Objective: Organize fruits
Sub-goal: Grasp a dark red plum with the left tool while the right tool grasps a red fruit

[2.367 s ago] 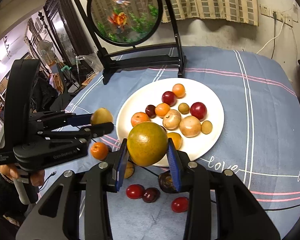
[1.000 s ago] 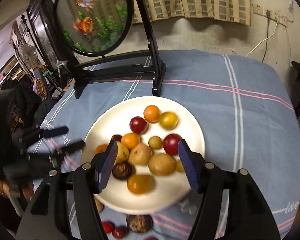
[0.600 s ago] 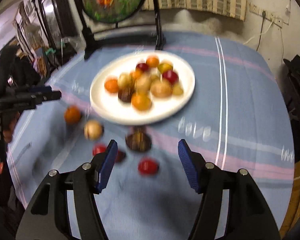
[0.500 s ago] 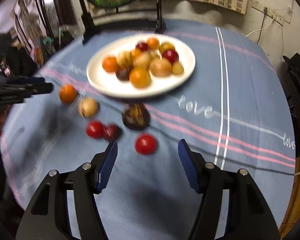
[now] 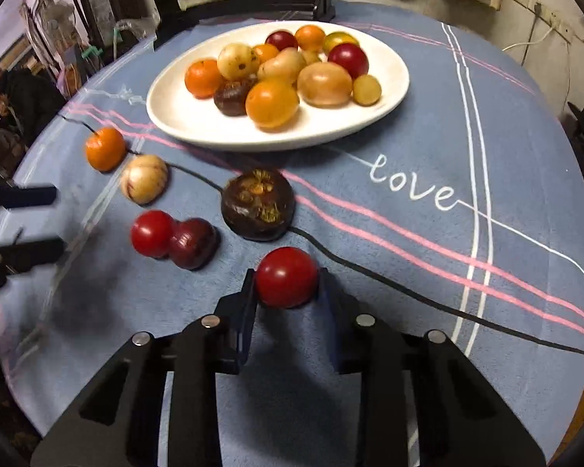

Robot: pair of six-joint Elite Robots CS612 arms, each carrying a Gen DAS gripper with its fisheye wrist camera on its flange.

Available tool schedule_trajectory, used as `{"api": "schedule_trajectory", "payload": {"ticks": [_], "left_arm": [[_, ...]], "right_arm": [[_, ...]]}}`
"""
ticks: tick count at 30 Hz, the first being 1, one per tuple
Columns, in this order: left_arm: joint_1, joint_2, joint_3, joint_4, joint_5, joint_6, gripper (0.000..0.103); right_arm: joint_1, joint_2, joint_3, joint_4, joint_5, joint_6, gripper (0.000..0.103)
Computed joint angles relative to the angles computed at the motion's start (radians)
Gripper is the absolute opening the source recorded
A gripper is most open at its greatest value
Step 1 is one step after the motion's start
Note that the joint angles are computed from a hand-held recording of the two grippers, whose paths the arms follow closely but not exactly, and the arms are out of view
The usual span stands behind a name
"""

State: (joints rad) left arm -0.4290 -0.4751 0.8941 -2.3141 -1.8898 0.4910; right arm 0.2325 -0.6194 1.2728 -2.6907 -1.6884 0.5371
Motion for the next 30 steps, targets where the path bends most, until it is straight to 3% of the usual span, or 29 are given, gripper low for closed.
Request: {"api": "schedule_trajectory", "payload": {"ticks": [4, 11, 15, 17, 19, 24, 30], "left_arm": [[-0.017, 0.011, -0.007, 0.005, -0.009, 0.025, 0.066], [-0.04, 0.047, -0.048, 0.027, 0.036, 0.102, 0.061], [-0.04, 0.076, -0.099, 0.088, 0.041, 0.129, 0.041], [-0.038, 0.084, -0.111, 0.097, 0.03, 0.138, 0.04], [-0.038, 0.086, -0.119, 0.106, 0.019, 0.144, 0.031], [-0.038, 0.067, -0.091, 0.083, 0.019, 0.156, 0.031], [-0.028, 0.033, -0.043, 0.037, 0.027, 0.112, 0.031]], "right_arm": [[-0.003, -0.023, 0.042, -0.052, 0.009, 0.029, 0.03], [-0.004, -0.047, 0.093, -0.108, 0.028, 0.09, 0.03], [-0.003, -0.051, 0.109, -0.12, 0.039, 0.112, 0.03], [-0.002, -0.051, 0.111, -0.118, 0.04, 0.118, 0.03], [-0.001, -0.052, 0.114, -0.117, 0.04, 0.123, 0.03], [0.008, -0.06, 0.122, -0.127, 0.036, 0.13, 0.03], [0.024, -0.059, 0.108, -0.132, 0.05, 0.121, 0.03]]}}
